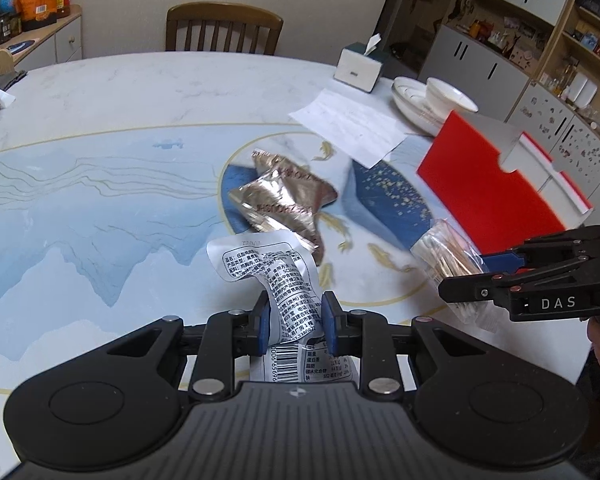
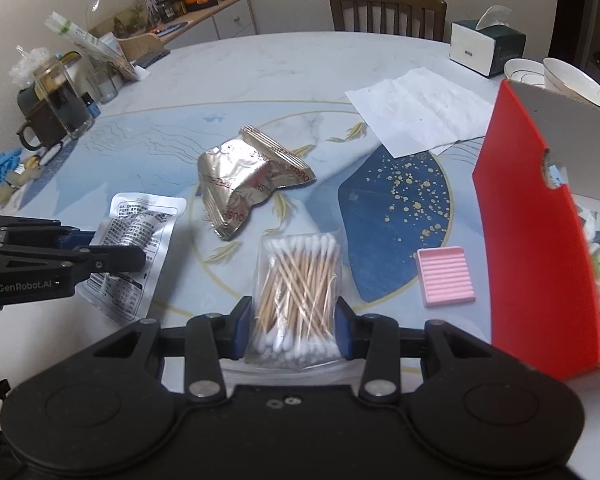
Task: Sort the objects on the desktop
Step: 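Grasp the cotton swab bag with the right gripper while the left grasps the blister sheet, then carry the cotton swab bag and blister sheet over the box with both grippers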
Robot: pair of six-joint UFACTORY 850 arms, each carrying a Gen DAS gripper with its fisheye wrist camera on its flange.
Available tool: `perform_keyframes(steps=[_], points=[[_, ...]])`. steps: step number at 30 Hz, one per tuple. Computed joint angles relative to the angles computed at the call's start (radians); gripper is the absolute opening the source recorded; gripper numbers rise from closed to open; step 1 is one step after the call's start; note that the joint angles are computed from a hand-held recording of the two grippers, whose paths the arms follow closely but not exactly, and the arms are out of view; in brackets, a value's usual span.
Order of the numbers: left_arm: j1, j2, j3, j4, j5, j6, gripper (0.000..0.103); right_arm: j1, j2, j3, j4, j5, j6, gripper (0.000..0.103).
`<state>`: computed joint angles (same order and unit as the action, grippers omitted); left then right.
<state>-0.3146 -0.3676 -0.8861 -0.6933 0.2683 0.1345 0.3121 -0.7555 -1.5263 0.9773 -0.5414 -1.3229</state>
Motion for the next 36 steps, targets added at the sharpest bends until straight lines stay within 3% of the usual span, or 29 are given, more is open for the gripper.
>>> perform_keyframes(steps=[18, 36], points=[[-0.074, 0.034, -0.064, -0.209, 0.050, 0.208, 0.024, -0.095, 0.078, 0.017, 0.129, -0.089, -0.134, 0.040], [-0.143, -0.079, -0.264, -0.437, 0.069, 0.453, 0.024, -0.216, 0.026, -0.111, 0.152, -0.137, -0.164, 0.040]])
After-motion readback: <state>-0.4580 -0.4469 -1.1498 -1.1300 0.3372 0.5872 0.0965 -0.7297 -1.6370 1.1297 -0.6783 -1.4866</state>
